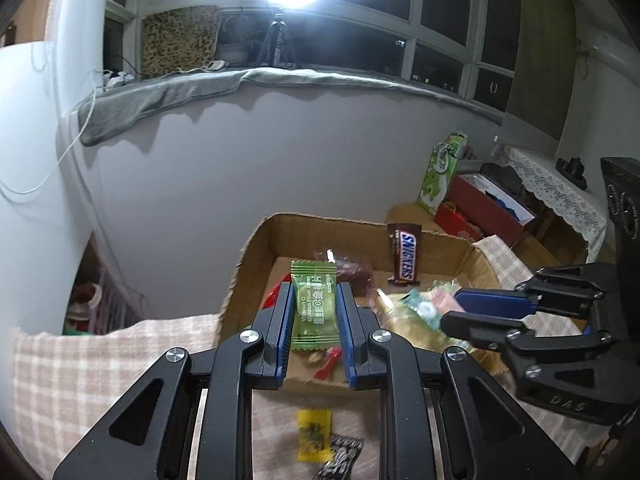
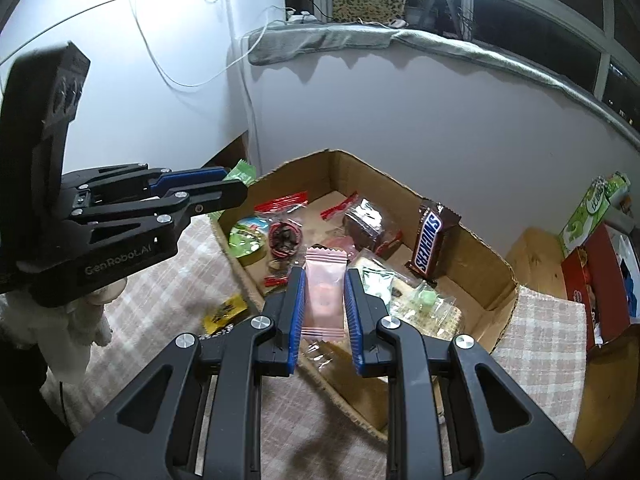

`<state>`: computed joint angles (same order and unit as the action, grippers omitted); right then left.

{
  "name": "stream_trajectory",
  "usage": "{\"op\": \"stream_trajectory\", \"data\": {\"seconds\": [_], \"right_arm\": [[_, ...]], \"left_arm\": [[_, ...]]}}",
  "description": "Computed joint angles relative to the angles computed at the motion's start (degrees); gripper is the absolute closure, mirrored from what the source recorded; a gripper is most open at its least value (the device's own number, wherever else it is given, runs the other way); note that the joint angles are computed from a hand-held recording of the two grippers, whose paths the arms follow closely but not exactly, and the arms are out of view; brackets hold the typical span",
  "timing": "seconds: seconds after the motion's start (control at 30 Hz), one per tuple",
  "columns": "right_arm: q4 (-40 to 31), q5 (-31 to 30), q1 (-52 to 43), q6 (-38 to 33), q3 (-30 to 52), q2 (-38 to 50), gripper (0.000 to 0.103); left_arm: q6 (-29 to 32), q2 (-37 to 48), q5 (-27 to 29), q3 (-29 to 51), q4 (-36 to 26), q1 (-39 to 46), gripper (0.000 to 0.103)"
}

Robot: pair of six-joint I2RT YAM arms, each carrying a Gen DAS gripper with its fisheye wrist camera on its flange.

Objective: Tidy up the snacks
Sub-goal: 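Carry both held candies over the box and open both grippers, then withdraw both grippers from the box toward the yellow candy and black packet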

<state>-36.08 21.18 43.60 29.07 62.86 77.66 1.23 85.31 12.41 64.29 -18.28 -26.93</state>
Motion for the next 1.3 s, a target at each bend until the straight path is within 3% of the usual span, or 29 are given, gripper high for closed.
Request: {"op": "stream_trajectory", "data": {"seconds": [0.47,0.53,0.57,0.6,0.63,0.7,1.3], "right_arm": [[2.09,-2.95,-4.33,-1.08,-2.07,1.43,0.082],[2.12,-2.88,-4.54,-1.25,-1.94,1.81,0.082],[2.13,-2.63,-4.49,-1.13,-1.86,1.97,0.081],[1.84,-2.55,-4.51,-1.02,-1.68,2.16,0.073],[1.51,-2.37,-4.52,-0.98,-1.46,2.31,0.054],[1.81,-0.50,-3.94,-0.70,-1.84,1.77,0.040],[-3.18,3.18,1.95,2.58,-0.41,-2.84,0.040]], "left_arm": [[-0.03,3.66,0.46,0.82,0.65,-1.55,0.084],[-0.03,3.85,0.17,0.93,0.54,-1.59,0.081],[-0.34,3.95,-0.28,0.90,0.65,-1.53,0.071],[-0.69,4.14,-0.54,1.09,0.44,-1.38,0.066],[-0.70,4.05,-0.33,1.01,0.52,-1.24,0.062],[-0.57,3.99,-0.58,1.18,-0.01,-1.18,0.062],[0.34,-3.96,1.04,-2.11,-4.27,2.83,0.062]]}}
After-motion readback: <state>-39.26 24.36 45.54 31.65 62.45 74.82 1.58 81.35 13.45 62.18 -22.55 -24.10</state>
